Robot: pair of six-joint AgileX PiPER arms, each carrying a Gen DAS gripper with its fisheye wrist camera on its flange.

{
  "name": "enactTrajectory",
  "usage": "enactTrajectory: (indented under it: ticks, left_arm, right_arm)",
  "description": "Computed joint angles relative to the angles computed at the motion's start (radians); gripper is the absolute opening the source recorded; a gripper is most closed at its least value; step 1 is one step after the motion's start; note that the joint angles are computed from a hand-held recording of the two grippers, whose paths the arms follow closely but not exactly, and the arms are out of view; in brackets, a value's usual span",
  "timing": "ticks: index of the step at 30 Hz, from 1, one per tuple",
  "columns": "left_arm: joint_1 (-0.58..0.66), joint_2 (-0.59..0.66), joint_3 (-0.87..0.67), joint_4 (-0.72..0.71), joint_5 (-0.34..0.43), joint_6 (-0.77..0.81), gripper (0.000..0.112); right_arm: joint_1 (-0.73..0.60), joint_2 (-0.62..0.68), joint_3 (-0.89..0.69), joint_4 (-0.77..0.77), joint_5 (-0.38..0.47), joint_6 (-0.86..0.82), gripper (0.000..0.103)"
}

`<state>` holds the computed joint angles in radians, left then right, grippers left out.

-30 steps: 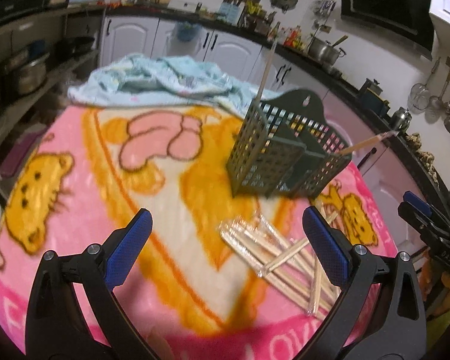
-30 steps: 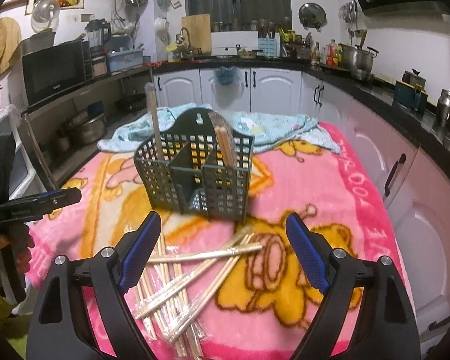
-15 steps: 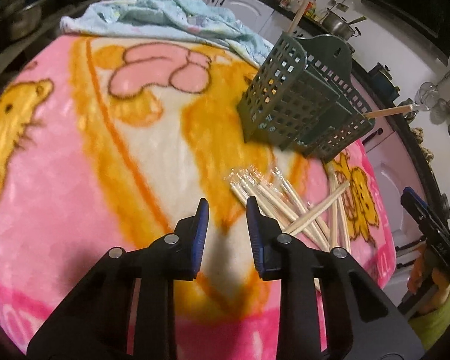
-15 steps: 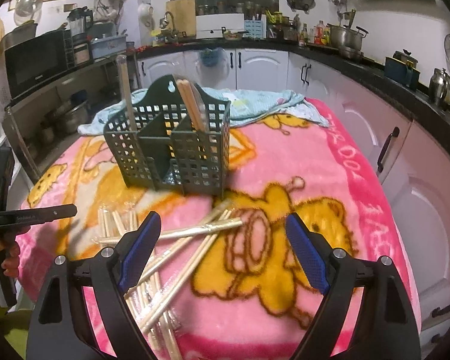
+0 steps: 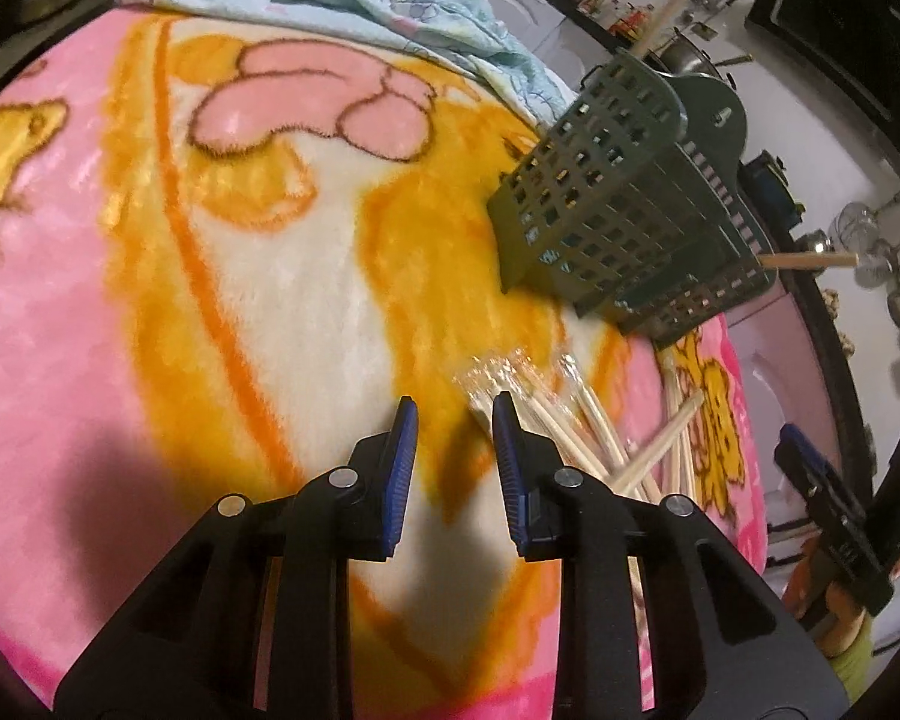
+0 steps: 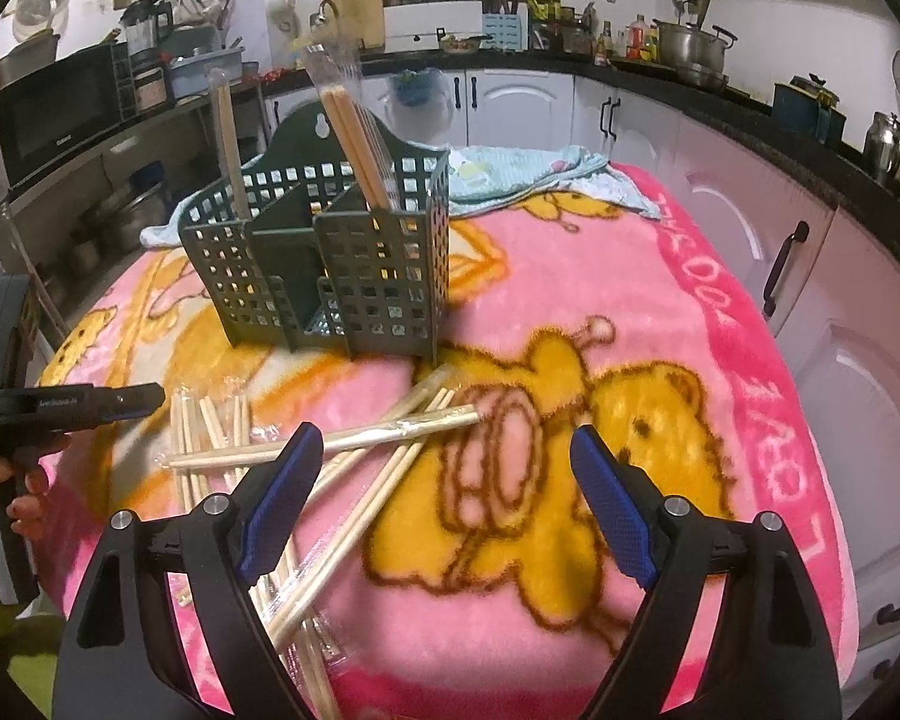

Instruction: Organize utensils

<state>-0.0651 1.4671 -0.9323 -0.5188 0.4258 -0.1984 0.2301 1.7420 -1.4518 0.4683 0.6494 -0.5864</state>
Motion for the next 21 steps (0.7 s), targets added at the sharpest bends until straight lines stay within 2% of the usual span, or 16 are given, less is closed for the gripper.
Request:
enactTrajectory:
  ticks: [5, 10, 13, 17, 21]
  left_arm:
    - [0.024, 0.029, -0.015, -0.093, -0.007, 0.083, 0.02]
    - [0.045, 0.045, -0.014, -0.19, -0.017, 0.173, 0.02]
    - [0.052, 0.052, -0.017, -0.21, -0.019, 0.192, 0.014]
    - [0.062, 0.056, -0.013, -0.256, -0.019, 0.234, 0.011]
    - [0.069, 0.058, -0.012, -0.28, -0.016, 0.26, 0.007]
  right_arm:
    - [-0.011, 0.058, -0.053, 0.012, 0.043, 0.024, 0.079]
    - [-0.055, 0.176, -0.19, 0.1, 0.18, 0.066, 0.072]
    - [-0.072, 0.244, -0.276, 0.143, 0.255, 0.108, 0.067]
    - [-0.082, 0.325, -0.375, 0.174, 0.329, 0.167, 0.061]
    - [-0.091, 0.39, -0.448, 0.202, 0.383, 0.23, 0.049]
